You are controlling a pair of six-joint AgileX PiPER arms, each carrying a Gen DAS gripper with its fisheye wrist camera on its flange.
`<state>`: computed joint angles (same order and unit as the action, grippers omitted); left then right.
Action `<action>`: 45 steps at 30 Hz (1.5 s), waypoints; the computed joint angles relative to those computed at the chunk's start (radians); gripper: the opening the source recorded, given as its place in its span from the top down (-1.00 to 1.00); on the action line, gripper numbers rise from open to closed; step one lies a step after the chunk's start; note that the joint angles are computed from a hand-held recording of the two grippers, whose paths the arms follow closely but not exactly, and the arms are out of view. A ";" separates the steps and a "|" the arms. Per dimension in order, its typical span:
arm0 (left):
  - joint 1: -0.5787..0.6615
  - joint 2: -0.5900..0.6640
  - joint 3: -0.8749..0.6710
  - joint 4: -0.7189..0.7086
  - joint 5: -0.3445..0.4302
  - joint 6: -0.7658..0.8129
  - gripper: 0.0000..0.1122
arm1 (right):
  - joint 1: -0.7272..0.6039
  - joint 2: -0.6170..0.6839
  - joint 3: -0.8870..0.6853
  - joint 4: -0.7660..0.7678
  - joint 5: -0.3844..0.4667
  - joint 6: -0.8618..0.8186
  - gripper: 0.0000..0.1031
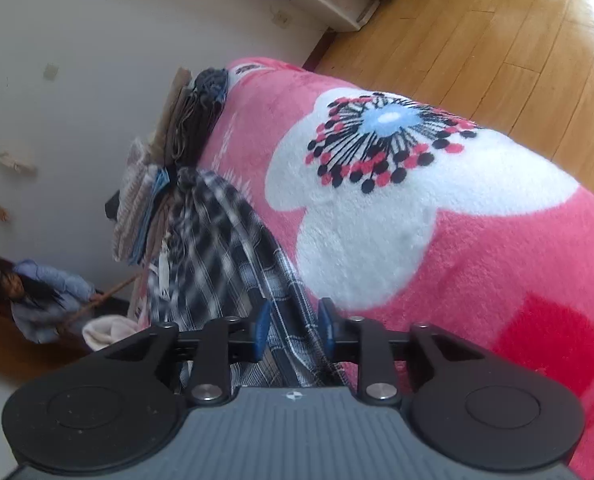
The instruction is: Fold clothes
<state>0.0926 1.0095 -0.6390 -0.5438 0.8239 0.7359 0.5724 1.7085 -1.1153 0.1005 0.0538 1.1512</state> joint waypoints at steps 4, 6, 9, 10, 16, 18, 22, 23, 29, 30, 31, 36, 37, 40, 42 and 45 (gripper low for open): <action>-0.014 0.019 -0.004 0.003 -0.021 -0.002 -0.56 | 0.013 0.036 -0.092 -0.075 0.144 -0.019 0.48; -0.010 0.021 -0.003 0.000 -0.022 0.004 -0.56 | 0.037 0.055 -0.160 -0.233 0.248 0.072 0.71; -0.004 0.016 -0.002 -0.002 -0.017 0.011 -0.56 | 0.092 0.084 -0.273 -0.457 0.442 0.173 1.00; -0.005 0.016 -0.001 -0.001 -0.017 0.012 -0.56 | 0.113 0.088 -0.300 -0.531 0.494 0.203 1.00; -0.067 0.009 0.004 0.066 -0.056 -0.046 -0.57 | 0.212 0.177 -0.474 -0.750 0.779 0.104 1.00; -0.058 0.014 0.001 0.056 -0.049 -0.033 -0.57 | 0.242 0.250 -0.552 -0.784 0.877 -0.010 1.00; -0.051 0.025 -0.006 0.045 -0.043 -0.020 -0.57 | 0.259 0.268 -0.557 -0.822 0.907 -0.023 0.97; -0.056 0.029 -0.011 0.047 -0.044 -0.027 -0.57 | 0.251 0.247 -0.546 -0.804 0.903 -0.008 0.90; -0.012 0.029 -0.024 0.026 -0.007 -0.001 -0.57 | 0.204 -0.078 -0.238 -0.706 0.825 0.139 0.82; -0.012 0.031 -0.028 0.029 -0.004 -0.006 -0.56 | 0.215 -0.139 -0.184 -0.683 0.837 0.155 0.79; -0.012 0.032 -0.031 0.032 -0.002 -0.011 -0.56 | 0.227 -0.200 -0.134 -0.659 0.852 0.170 0.73; -0.024 0.019 -0.034 0.073 -0.007 -0.046 -0.56 | 0.345 -0.419 0.064 -0.523 0.891 0.322 0.43; -0.033 0.013 -0.032 0.092 -0.013 -0.062 -0.57 | 0.387 -0.440 0.090 -0.523 0.898 0.371 0.35; -0.044 -0.003 -0.028 0.139 -0.010 -0.111 -0.57 | 0.509 -0.468 0.145 -0.553 0.908 0.510 0.33; -0.045 -0.015 -0.026 0.158 -0.001 -0.135 -0.57 | 0.571 -0.469 0.161 -0.585 0.907 0.573 0.34; -0.046 -0.032 -0.016 0.184 0.000 -0.159 -0.57 | 0.625 -0.463 0.157 -0.626 0.925 0.602 0.34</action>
<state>0.0467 0.9772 -0.6551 -0.3601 0.8236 0.5765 1.1969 1.2455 -0.9582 -0.5251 0.9785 1.7536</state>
